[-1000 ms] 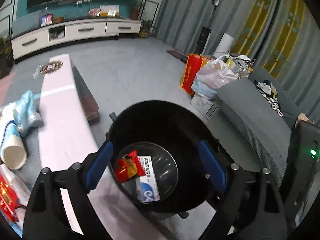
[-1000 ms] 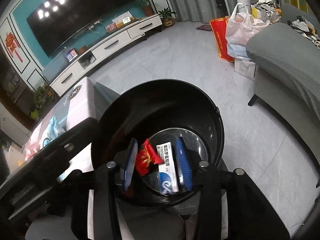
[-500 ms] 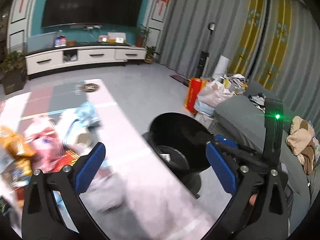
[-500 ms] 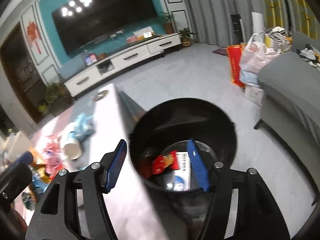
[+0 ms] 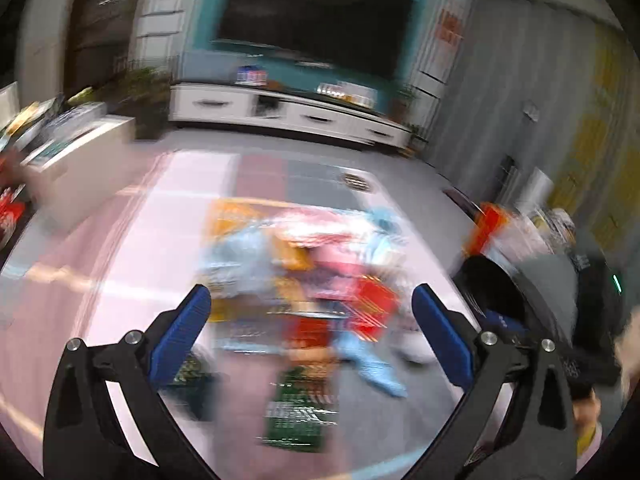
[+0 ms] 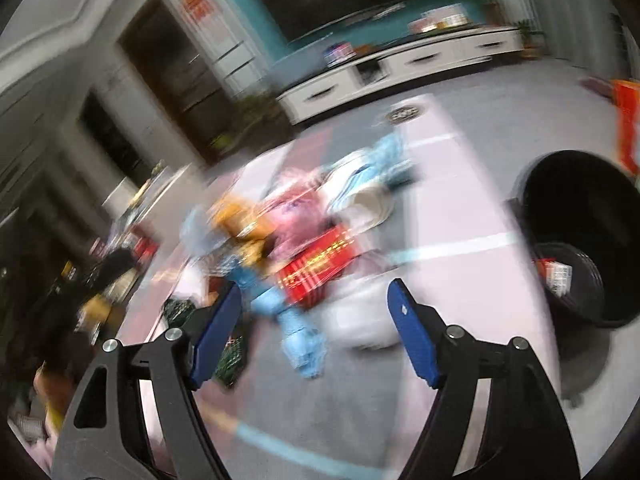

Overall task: Collect trash
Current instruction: 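Grasp the dark green crumpled bag with the left tool while the right tool grasps the green wafer bag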

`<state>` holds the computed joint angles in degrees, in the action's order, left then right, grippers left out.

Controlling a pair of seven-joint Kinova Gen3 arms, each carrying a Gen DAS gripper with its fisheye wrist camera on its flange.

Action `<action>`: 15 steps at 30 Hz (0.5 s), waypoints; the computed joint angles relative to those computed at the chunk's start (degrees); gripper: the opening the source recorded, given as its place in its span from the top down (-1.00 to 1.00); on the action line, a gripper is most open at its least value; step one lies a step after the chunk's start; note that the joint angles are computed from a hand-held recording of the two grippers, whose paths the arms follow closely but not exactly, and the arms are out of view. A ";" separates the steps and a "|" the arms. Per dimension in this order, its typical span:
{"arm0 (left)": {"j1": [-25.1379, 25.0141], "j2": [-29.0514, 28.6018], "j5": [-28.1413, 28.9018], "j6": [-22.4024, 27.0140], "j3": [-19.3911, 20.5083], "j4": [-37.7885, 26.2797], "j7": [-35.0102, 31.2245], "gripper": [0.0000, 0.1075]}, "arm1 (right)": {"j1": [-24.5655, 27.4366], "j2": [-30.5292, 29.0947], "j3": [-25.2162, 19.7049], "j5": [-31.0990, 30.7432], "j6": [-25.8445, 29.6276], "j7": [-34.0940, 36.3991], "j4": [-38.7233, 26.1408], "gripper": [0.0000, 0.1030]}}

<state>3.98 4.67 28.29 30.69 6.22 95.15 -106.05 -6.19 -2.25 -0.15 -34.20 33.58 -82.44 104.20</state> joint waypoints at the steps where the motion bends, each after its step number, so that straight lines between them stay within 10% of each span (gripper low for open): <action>1: -1.22 0.50 0.43 0.68 -1.30 0.15 1.81 -0.86 | -0.68 1.06 -0.36 -1.37 0.86 1.97 -0.75 -0.45; 15: -7.61 7.67 -1.20 10.13 -2.10 -2.38 6.86 -0.86 | -7.36 16.47 -6.56 10.06 8.68 -7.02 -15.53 -0.45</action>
